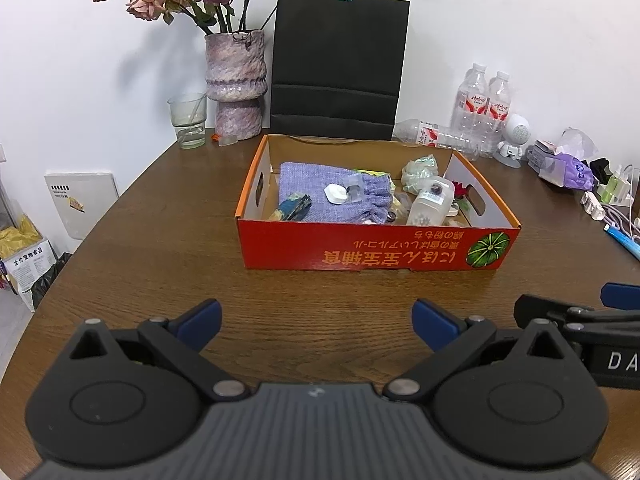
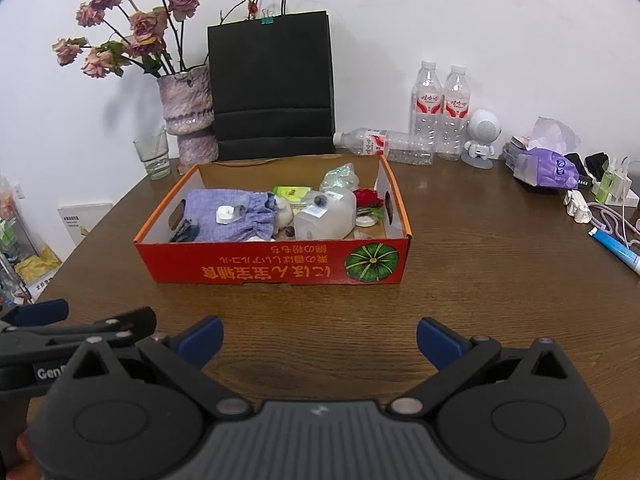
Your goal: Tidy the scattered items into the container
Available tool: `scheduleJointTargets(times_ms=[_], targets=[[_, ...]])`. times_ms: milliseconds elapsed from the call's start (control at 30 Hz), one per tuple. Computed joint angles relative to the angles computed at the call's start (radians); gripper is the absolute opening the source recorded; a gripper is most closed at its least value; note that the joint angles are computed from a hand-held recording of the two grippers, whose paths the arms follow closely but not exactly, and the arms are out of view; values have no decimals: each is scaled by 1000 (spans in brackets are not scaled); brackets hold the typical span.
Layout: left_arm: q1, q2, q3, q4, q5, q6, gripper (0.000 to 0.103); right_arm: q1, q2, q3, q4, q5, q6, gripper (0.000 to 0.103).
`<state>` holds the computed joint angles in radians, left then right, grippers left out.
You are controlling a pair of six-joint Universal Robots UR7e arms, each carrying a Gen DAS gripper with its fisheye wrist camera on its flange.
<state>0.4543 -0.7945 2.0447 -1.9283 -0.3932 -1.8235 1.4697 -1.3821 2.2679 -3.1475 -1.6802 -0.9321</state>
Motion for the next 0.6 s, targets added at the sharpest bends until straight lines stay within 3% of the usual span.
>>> scheduleJointTargets(times_ms=[600], targets=[[4, 6, 27, -91, 32, 50, 103, -5, 0, -3, 5, 2, 1, 103]])
